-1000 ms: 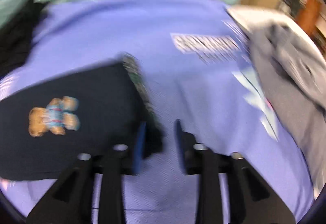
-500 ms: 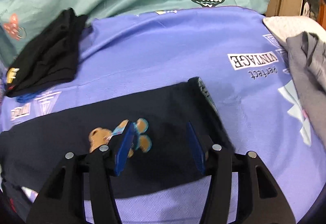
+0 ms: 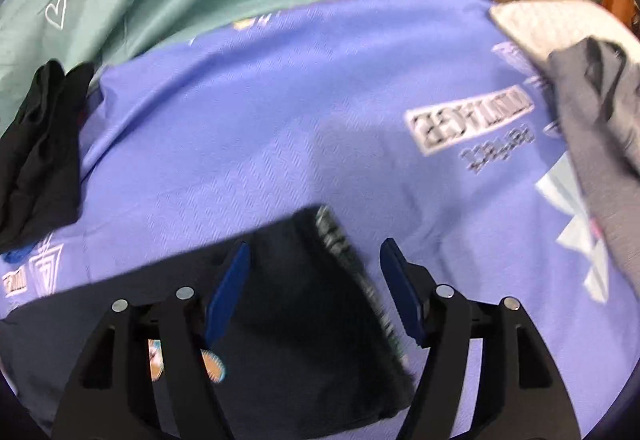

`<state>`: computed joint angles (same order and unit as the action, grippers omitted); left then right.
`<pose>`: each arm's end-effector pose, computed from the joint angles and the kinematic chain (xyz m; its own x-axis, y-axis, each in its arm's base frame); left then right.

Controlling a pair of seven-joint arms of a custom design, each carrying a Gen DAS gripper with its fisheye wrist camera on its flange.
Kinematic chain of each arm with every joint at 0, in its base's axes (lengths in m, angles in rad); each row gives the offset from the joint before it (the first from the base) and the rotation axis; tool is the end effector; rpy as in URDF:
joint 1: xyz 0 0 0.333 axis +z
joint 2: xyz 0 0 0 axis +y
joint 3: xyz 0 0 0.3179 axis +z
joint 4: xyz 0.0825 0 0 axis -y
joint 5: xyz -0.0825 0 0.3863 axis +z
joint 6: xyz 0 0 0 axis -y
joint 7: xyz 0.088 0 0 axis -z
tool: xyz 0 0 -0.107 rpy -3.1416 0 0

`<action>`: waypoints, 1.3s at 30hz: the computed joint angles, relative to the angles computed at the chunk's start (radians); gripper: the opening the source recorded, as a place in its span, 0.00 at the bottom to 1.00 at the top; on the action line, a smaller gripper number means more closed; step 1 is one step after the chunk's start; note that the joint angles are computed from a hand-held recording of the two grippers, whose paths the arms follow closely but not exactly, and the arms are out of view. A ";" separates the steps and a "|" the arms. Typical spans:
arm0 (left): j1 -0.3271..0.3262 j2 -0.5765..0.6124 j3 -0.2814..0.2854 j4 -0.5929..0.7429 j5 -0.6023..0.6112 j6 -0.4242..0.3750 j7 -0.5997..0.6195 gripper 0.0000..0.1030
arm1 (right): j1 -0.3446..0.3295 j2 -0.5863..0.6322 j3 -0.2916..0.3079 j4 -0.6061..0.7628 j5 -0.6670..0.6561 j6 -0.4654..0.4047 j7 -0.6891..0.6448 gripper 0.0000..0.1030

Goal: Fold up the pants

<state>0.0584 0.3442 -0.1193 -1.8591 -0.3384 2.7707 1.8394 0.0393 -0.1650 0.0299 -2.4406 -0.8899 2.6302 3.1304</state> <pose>0.6753 -0.0195 0.3986 -0.0797 -0.9828 0.1665 -0.8363 -0.0250 -0.5476 0.4882 0.0529 0.3959 -0.6740 -0.7331 -0.0910 -0.5529 0.5823 -0.5960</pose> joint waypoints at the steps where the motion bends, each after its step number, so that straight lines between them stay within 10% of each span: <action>1: -0.009 0.009 0.010 0.009 0.017 -0.003 -0.015 0.97 | -0.005 0.001 0.000 0.001 -0.031 0.010 0.022 0.66; 4: -0.005 0.020 0.006 0.022 0.021 -0.004 -0.012 0.97 | 0.022 0.040 -0.045 0.007 0.115 0.085 -0.159 0.62; 9: 0.006 0.028 -0.007 0.032 0.003 -0.009 0.014 0.97 | 0.036 0.031 -0.042 0.022 0.105 0.058 -0.183 0.10; 12: 0.003 0.032 -0.007 0.043 0.009 -0.032 0.024 0.97 | -0.014 0.015 0.055 0.058 -0.031 -0.168 0.012 0.01; 15: -0.012 0.042 0.005 0.062 0.038 -0.054 0.012 0.97 | 0.028 0.034 -0.005 0.060 0.082 -0.124 -0.024 0.07; 17: 0.000 0.048 -0.010 0.076 0.025 -0.071 0.041 0.97 | 0.042 0.018 0.019 0.077 0.042 -0.196 0.014 0.74; 19: 0.016 0.061 -0.028 0.101 0.002 -0.103 0.084 0.97 | 0.052 -0.020 0.049 0.068 -0.066 -0.220 0.107 0.89; 26: -0.003 0.114 -0.017 0.175 0.024 -0.204 0.077 0.91 | 0.089 -0.026 0.032 0.047 0.002 0.002 0.065 0.89; 30: 0.061 0.094 -0.102 0.147 -0.096 -0.205 0.257 0.16 | 0.112 0.036 0.040 0.094 0.059 0.083 -0.039 0.89; 34: 0.048 -0.003 -0.116 0.023 -0.183 -0.076 0.394 0.14 | 0.166 0.123 0.041 0.177 0.172 0.113 -0.295 0.89; 39: 0.135 -0.134 -0.174 -0.055 -0.519 -0.157 0.691 0.14 | 0.234 0.247 0.053 0.322 0.208 0.071 -0.500 0.89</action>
